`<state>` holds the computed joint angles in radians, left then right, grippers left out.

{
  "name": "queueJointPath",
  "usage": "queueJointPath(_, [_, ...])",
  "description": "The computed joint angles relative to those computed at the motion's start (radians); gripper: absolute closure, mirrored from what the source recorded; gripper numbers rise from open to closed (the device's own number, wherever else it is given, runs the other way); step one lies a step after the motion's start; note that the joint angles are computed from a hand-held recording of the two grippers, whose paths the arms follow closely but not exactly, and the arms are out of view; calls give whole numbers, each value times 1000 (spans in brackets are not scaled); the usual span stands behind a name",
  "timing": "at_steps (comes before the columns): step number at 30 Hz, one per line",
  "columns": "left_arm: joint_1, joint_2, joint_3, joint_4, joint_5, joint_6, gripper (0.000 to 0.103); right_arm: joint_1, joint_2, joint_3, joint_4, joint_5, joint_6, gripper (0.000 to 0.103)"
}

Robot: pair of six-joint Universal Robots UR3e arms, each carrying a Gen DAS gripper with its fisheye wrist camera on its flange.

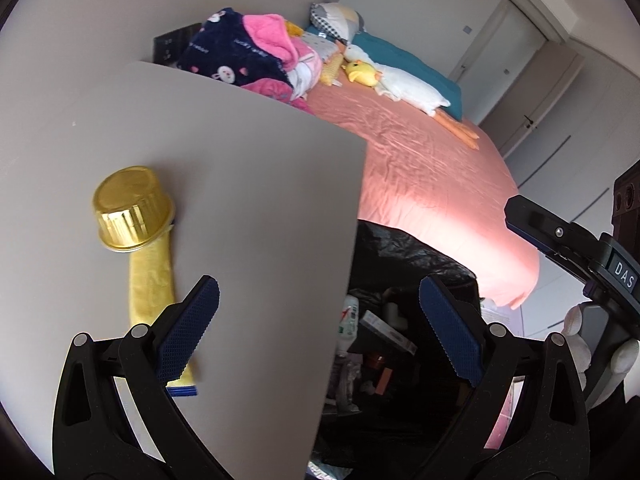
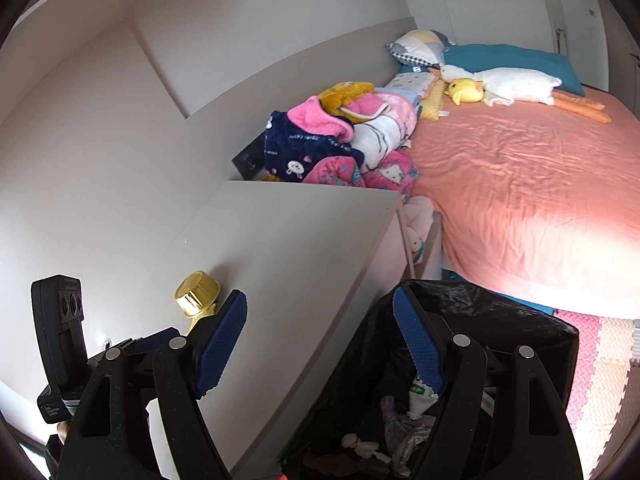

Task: Collect trash
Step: 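Move both grippers back to the desk toward the gold cup and yellow wrapper, then grasp the yellow wrapper with the left gripper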

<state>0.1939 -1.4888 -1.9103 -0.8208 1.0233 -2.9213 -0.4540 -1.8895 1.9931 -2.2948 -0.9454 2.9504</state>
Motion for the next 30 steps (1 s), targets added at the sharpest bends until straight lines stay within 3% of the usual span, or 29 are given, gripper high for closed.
queueJointPath(12, [102,25,-89,49,36,7,7,168,156,-82,-90,-67,64,27])
queueJointPath(20, [118,-29,-120,157,105,-21,7,245,245,-146,-111,-98,82,27])
queueJointPath(25, [113,-86,-102,164,148,-8,24,288,314,-206,-115,-120,91,27])
queueJointPath(30, [112,-127,-93,163,162,10,32,323,377,-263,-116,-135,103,27])
